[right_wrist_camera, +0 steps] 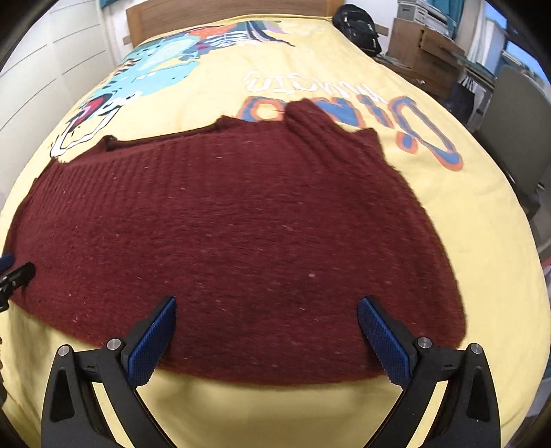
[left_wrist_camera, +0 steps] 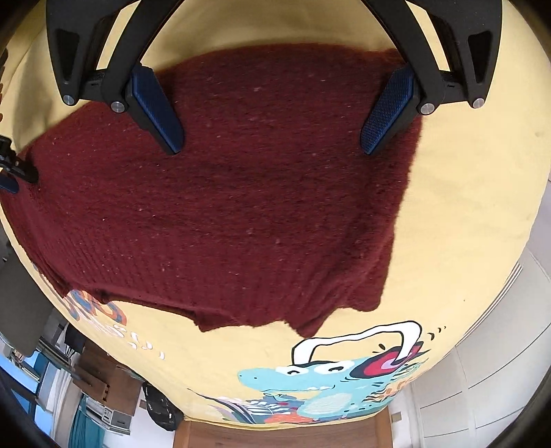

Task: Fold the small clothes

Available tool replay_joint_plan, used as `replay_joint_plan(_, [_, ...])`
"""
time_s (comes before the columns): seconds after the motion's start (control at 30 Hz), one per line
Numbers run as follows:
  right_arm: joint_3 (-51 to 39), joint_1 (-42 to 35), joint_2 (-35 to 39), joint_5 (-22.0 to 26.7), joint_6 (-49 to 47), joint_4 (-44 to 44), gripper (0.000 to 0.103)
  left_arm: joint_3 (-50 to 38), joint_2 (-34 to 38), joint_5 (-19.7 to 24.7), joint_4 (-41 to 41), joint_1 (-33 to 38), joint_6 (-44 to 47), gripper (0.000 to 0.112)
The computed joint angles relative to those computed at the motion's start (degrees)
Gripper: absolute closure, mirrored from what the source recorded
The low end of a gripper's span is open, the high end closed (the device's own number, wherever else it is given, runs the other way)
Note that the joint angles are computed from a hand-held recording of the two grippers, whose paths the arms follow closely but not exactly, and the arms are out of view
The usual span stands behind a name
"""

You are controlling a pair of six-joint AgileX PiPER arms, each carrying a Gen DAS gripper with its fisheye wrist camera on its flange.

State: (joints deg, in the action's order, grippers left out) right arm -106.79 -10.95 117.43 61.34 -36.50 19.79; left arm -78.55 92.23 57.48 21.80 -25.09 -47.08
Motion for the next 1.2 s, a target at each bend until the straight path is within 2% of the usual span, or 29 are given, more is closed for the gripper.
replay_joint_plan(0.43, [0.5,-0.5,0.0,0.2,-0.7,-0.6,0.001,0.9,-0.4,-0.3,-2.2,0.5,1.0,0.010])
replay_joint_plan(0.57, [-2.0,-0.5,-0.3,3.6,-0.6,-1.2,0.001,-0.7,-3.1,0.4,-8.2,3.5,5.2,0.011])
replay_joint_plan(0.7, [-1.5,-1.5,-2.8,4.8,-2.6,-1.5,0.001,-2.5,-5.9,3.1,-9.5,6.9,8.2,0.011])
replay_joint_plan(0.8, [-0.6,-3.4,-4.4,6.0,-3.6,-0.4,0.001,-3.2,-6.8,4.6,-14.4,13.0,12.6,0.011])
replay_joint_plan(0.9, [2.2,-5.1,-6.2,5.2,-4.5,0.6,0.001,-1.5,-6.7,4.2,-22.2,19.9,16.3,0.011])
replay_joint_plan(1.0, [5.6,-6.5,-7.4,4.4,-5.6,0.5,0.001,2.1,-6.5,1.3,-29.7,24.8,20.2,0.011])
replay_joint_plan(1.1, [8.9,-7.7,-8.3,3.7,-5.8,-0.4,0.001,3.8,-4.6,0.5,-34.2,26.5,22.8,0.011])
replay_joint_plan(1.2, [11.6,-9.0,-9.2,3.4,-6.3,-0.9,0.001,5.0,-3.8,-0.9,-33.3,25.2,21.9,0.011])
